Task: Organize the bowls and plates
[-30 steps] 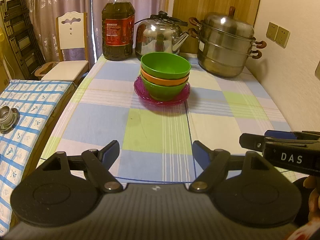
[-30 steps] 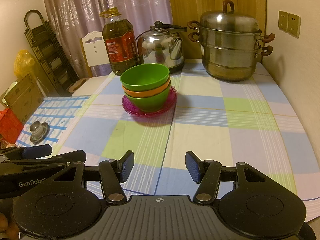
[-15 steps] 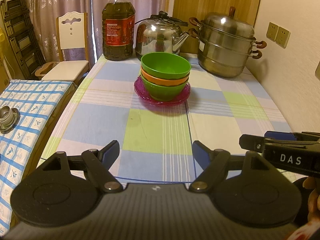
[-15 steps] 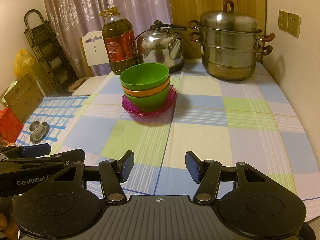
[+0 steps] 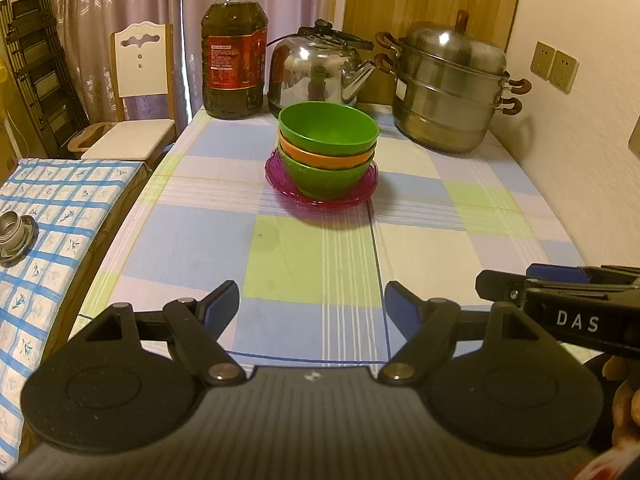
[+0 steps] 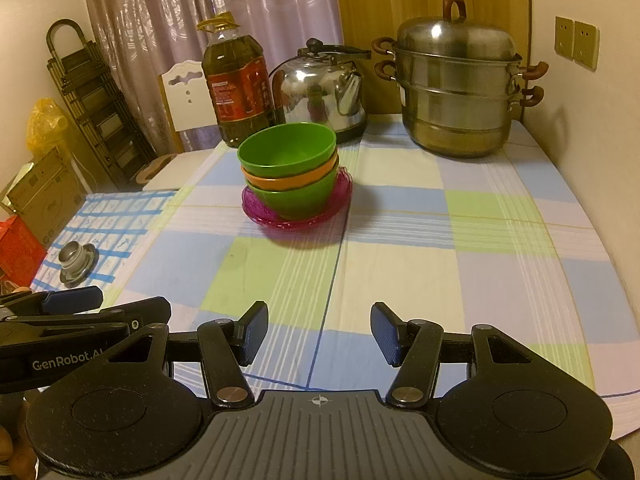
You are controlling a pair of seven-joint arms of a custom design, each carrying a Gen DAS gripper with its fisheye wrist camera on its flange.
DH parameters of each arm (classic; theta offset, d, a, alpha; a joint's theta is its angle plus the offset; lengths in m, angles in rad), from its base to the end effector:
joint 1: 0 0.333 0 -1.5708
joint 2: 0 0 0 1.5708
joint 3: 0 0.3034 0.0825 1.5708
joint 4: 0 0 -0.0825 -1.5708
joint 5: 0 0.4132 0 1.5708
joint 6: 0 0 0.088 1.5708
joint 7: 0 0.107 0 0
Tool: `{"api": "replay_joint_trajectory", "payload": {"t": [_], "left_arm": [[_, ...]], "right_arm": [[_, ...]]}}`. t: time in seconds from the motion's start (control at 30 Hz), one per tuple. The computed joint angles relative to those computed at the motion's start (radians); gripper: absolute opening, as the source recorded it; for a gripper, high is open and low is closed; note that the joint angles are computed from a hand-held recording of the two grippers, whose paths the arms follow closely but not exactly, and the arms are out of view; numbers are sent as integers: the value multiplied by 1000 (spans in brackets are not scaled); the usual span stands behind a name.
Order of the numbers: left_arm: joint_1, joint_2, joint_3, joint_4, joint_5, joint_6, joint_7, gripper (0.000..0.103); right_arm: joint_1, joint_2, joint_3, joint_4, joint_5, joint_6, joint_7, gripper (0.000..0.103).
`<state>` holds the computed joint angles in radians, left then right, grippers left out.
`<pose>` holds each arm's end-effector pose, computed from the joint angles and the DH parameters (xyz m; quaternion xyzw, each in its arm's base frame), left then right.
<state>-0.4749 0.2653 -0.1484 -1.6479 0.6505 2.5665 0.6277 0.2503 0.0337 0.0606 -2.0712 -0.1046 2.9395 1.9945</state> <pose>0.5766 -0.4133 0.5109 -0.6204 0.6819 -0.3080 0.2350 0.5964 0.1984 0.4872 -0.6396 0.6529 -0.1912 0.3580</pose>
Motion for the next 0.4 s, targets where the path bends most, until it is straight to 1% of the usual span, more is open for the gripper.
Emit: {"api": "replay_joint_trajectory", "payload": {"t": [0.2, 0.4], "left_arm": [[0, -1, 1, -4, -1, 4, -3, 78], [0, -2, 4, -15, 6, 27, -18, 78]], "right_arm": [[-2, 1, 0, -8, 2, 6, 3, 57], [-3, -2, 0, -16, 5, 9, 5, 57]]}}
